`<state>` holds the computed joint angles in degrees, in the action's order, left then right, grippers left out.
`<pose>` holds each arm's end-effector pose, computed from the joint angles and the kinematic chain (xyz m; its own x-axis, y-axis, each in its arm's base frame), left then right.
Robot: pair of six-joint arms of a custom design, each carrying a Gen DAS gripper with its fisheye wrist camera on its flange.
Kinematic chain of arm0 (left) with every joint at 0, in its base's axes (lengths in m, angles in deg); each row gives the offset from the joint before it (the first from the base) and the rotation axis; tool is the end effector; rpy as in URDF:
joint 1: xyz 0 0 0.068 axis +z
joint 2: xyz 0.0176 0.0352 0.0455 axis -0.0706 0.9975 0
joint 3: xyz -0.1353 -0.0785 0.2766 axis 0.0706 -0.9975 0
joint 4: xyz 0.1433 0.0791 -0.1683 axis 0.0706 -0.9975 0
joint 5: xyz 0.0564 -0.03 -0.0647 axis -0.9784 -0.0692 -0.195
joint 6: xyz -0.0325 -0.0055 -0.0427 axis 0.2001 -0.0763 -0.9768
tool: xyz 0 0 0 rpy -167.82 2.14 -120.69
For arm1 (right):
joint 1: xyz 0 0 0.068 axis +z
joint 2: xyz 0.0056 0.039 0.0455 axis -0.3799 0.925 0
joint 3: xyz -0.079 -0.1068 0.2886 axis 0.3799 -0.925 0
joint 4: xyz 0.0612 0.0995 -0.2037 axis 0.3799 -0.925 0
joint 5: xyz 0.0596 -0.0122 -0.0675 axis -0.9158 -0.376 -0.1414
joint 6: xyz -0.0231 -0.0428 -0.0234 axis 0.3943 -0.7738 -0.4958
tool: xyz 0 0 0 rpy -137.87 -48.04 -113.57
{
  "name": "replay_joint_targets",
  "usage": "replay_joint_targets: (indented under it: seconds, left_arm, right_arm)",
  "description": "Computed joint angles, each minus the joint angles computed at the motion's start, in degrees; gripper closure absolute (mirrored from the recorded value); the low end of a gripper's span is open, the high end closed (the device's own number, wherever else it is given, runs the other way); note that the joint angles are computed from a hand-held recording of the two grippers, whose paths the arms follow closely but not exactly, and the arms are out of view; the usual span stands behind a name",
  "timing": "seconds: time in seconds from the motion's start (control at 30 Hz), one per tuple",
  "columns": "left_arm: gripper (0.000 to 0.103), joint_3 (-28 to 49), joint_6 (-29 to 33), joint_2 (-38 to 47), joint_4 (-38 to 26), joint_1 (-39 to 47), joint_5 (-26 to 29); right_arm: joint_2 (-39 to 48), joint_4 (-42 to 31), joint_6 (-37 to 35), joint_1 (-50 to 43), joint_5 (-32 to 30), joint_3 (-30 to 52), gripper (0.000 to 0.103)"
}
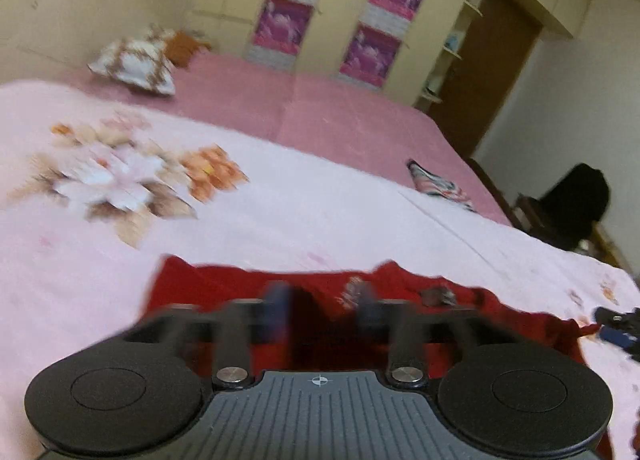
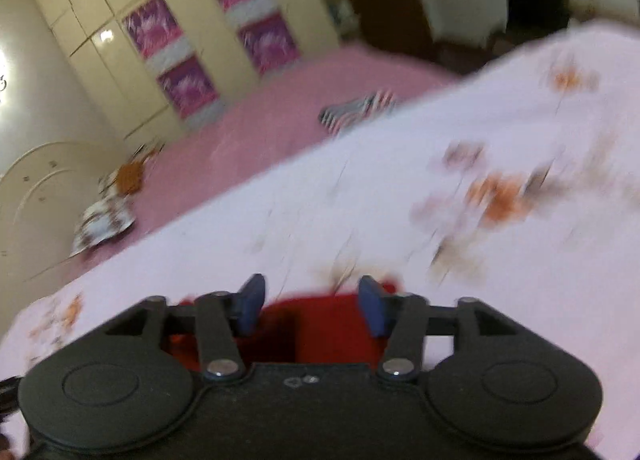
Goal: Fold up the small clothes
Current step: 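Lift the hem with both tools and fold it toward the collar, then open both tools to release the folded hem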
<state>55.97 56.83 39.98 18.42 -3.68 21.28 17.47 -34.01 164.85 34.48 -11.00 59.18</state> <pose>0.3551 -0.0136 0.2208 -0.6918 0.0157 -0.7219 0.3284 0.8972 -0.2953 0.1487 0.1784 0.2400 -0.3737 0.6204 -0.6896 0.5733 0.7389 0.3540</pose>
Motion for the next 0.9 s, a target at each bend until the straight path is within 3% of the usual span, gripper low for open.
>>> replay_joint_targets:
  seconds: [0.03,0.1,0.17,0.33,0.43,0.5,0.6,0.67,0.73,0.9]
  left_arm:
    - [0.032,-2.0,-0.4,-1.3,2.8,0.7,0.0]
    - [0.032,-4.1,2.1,-2.9,5.1,1.6,0.8]
    - [0.032,-4.4,5.3,-3.5,3.4,1.4,2.2]
    - [0.032,-5.6,9.0,-2.5,3.1,-3.9,0.4]
    - [0.032,-5.8,9.3,0.7,4.3,-6.3,-6.2]
    - [0.032,-9.0,11.0,1.2,9.6,-5.1,-5.8]
    - [0.033,-12.1,12.3,-0.6,12.5,-4.6,-6.9]
    - [0.032,-13.3,9.9,-2.0,13.5,-4.0,-8.3]
    - [0.032,-13.8,7.7,-3.7,12.3,-2.4,-8.6]
    - [0.032,-18.5,12.6,-12.3,10.6,0.7,-3.9]
  right_arm:
    - [0.8,-2.8,0.4,1.1,1.4,1.5,0.054]
    - [4.0,-10.2,2.5,4.0,4.5,5.6,0.055]
    - [7.6,-15.0,1.8,6.0,6.3,9.4,0.055]
    - [12.5,-4.3,-15.1,3.9,0.3,11.7,0.059]
    - [15.3,-1.3,-20.5,2.1,-3.1,13.5,0.060]
    - [16.4,-1.6,-21.4,1.2,-4.5,13.4,0.060]
    - [15.7,-3.0,-18.5,0.4,-4.1,10.1,0.061]
    - [14.0,-4.5,-13.8,0.9,-3.6,7.6,0.055]
    - [12.1,-4.6,-11.5,0.6,-4.9,6.3,0.055]
    - [14.2,-18.4,-4.7,8.3,-0.6,16.1,0.059]
